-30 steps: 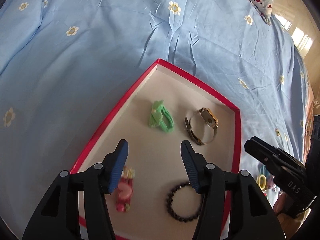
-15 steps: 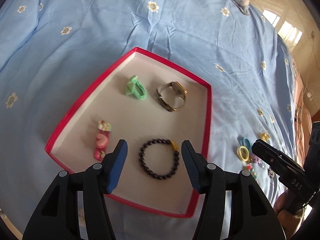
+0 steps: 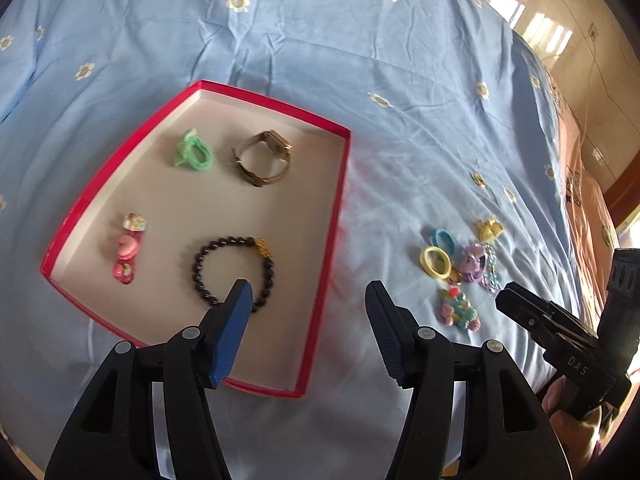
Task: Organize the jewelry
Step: 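Move both open tools back toward the remaining jewelry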
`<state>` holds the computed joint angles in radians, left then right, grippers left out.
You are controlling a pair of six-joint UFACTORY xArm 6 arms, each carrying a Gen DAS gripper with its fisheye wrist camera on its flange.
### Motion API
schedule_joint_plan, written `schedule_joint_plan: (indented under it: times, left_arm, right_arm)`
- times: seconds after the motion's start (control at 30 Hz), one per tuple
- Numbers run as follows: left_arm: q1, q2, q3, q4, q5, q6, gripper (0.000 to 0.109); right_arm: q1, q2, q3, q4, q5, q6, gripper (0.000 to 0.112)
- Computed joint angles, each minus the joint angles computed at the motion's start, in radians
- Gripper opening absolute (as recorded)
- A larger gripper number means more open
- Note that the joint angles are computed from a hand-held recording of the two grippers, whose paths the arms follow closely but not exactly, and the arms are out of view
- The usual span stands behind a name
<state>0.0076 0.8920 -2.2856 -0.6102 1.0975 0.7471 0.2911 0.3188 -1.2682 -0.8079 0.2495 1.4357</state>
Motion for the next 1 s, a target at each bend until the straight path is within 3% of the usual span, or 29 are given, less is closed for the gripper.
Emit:
schedule_joint_plan:
  times: [0.47, 1.0]
  left_arm:
    - [-0.063, -0.101, 0.170, 0.010, -0.035, 0.079, 0.058]
    - [-0.127, -0.071, 0.132, 0.039, -0.051, 0.106, 0.058]
  right_arm:
    - [-0.039, -0.146, 0.194, -0.184, 0.022, 0.248, 0.047]
    - [-0.104, -0.190, 0.249, -0.243, 0.018, 0.316, 0.047]
